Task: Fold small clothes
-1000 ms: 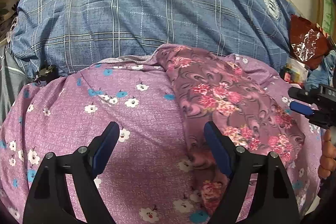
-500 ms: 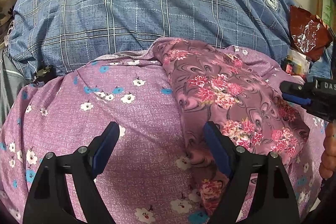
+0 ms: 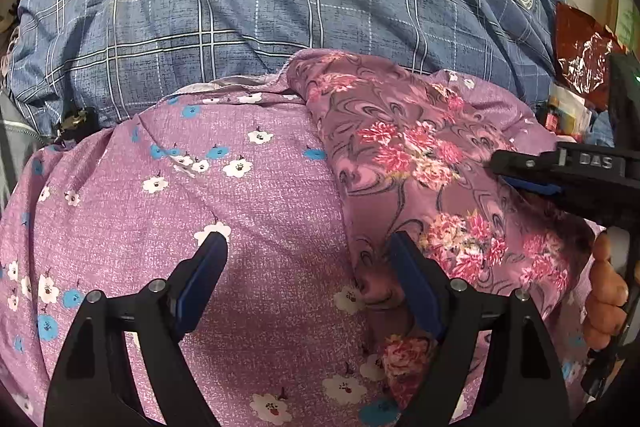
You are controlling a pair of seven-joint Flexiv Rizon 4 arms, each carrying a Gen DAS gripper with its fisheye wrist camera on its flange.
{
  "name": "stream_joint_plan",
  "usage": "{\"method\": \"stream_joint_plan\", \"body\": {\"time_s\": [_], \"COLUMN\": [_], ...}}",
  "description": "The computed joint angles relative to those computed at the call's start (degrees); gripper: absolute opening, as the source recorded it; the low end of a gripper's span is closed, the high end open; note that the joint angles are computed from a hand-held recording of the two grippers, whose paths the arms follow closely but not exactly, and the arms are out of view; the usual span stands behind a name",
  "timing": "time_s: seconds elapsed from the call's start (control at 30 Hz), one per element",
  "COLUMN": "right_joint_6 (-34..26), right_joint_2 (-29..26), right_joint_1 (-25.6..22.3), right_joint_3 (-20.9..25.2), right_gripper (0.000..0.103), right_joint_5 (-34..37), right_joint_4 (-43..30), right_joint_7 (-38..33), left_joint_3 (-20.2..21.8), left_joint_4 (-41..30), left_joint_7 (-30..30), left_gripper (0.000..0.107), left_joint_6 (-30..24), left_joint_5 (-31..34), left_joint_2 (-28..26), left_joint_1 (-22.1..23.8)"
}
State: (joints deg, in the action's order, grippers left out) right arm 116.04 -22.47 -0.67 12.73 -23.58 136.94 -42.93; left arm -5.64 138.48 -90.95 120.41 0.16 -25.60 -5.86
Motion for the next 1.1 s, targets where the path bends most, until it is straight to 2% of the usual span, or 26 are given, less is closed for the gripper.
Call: {"method": "stream_joint_plan", "body": {"time_s": [0.07, 0.2, 0.33, 0.53, 0.77, 0.9, 0.97, 1.03, 1.1], "right_joint_6": [1.4, 5.3, 7.5, 7.9, 9.1, 7.0, 6.3, 2.8, 1.7], "right_joint_2": [0.3, 2.0, 1.3, 0.9, 1.3, 1.8, 1.2, 1.0, 0.8], "right_joint_1": [-1.5, 2.0, -3.8, -7.4, -5.9, -2.4, -2.5, -1.7, 0.0], "right_joint_3": [0.7, -2.8, -1.5, -2.2, -3.2, -3.8, -3.3, -3.3, -3.8], "right_gripper": [0.032, 0.033, 0.044, 0.045, 0.044, 0.04, 0.039, 0.04, 0.04], "right_joint_5": [-1.0, 4.3, -1.2, -5.9, -6.9, -4.4, -4.7, -4.1, -1.6], "right_joint_4": [0.7, 2.8, 3.3, 4.0, 4.4, 4.3, 3.8, 3.0, 2.6], "right_joint_7": [0.4, -2.8, 1.7, 5.8, 5.7, 3.7, 3.9, 4.3, 3.0], "left_joint_3": [0.9, 1.2, 2.1, 3.0, 3.0, 2.7, 2.5, 2.2, 2.3], "left_joint_4": [0.0, 0.0, 0.0, -0.1, -0.2, -0.1, -0.1, -0.1, 0.0], "left_joint_7": [0.3, 0.6, 1.2, 2.4, 3.3, 3.3, 3.1, 2.9, 2.8], "left_gripper": [0.083, 0.084, 0.087, 0.089, 0.091, 0.091, 0.091, 0.091, 0.091], "left_joint_6": [0.4, 1.0, 2.1, 3.5, 4.0, 3.7, 3.6, 3.5, 3.4], "left_joint_5": [-0.9, -1.5, -2.9, -4.8, -6.2, -5.9, -5.7, -5.2, -5.2], "left_joint_2": [-0.2, -0.4, -1.1, -1.9, -2.4, -2.2, -2.2, -2.2, -2.2], "left_joint_1": [-1.1, -1.6, -3.0, -4.5, -4.9, -4.4, -4.1, -3.6, -3.7]}}
